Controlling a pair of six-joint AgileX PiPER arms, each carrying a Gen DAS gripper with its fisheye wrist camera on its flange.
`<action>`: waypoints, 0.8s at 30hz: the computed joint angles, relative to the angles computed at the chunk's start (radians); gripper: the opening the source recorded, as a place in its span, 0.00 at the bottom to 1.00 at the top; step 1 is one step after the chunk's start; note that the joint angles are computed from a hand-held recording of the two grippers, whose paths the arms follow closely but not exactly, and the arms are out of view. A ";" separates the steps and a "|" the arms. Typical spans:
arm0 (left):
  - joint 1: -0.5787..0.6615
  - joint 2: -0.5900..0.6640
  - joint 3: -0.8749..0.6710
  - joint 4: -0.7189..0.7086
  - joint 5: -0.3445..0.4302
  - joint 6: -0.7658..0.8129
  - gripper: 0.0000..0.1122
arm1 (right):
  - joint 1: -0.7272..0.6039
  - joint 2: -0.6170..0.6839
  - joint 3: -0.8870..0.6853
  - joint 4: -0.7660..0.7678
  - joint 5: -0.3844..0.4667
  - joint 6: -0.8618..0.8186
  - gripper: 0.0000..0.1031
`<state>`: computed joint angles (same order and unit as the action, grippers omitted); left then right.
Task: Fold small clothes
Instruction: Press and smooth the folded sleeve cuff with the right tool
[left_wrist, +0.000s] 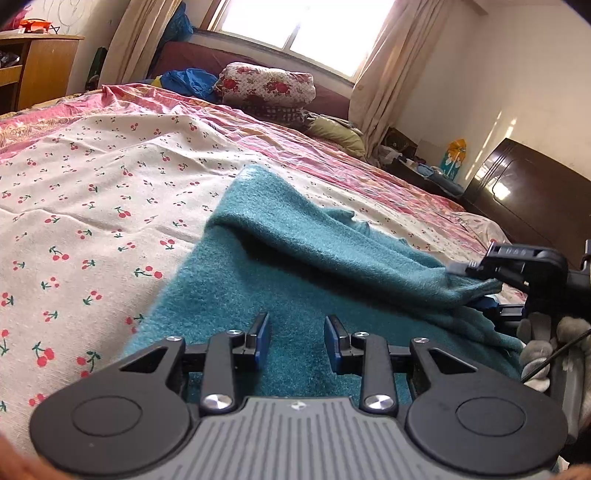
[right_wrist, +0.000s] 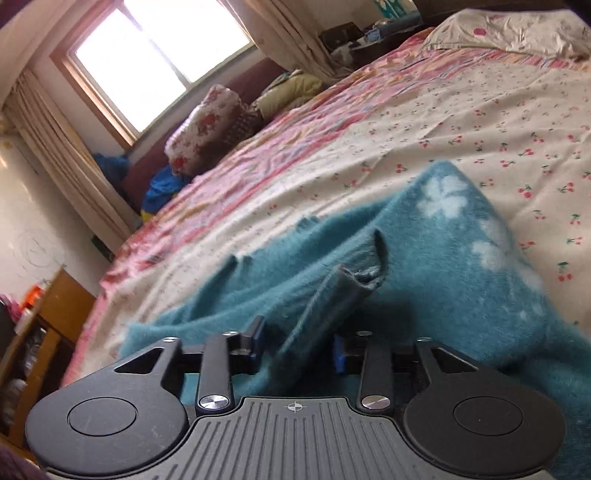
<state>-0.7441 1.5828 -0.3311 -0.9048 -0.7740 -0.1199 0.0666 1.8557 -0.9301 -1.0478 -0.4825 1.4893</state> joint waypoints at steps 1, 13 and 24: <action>0.004 -0.001 0.006 0.012 -0.003 -0.014 0.33 | 0.004 -0.002 -0.004 -0.002 0.002 0.014 0.43; -0.024 -0.003 0.041 -0.004 -0.090 -0.060 0.33 | 0.027 -0.073 0.067 0.321 -0.115 -0.360 0.13; -0.025 0.003 0.018 -0.021 -0.051 -0.002 0.33 | 0.018 -0.057 0.051 0.264 0.141 -0.296 0.27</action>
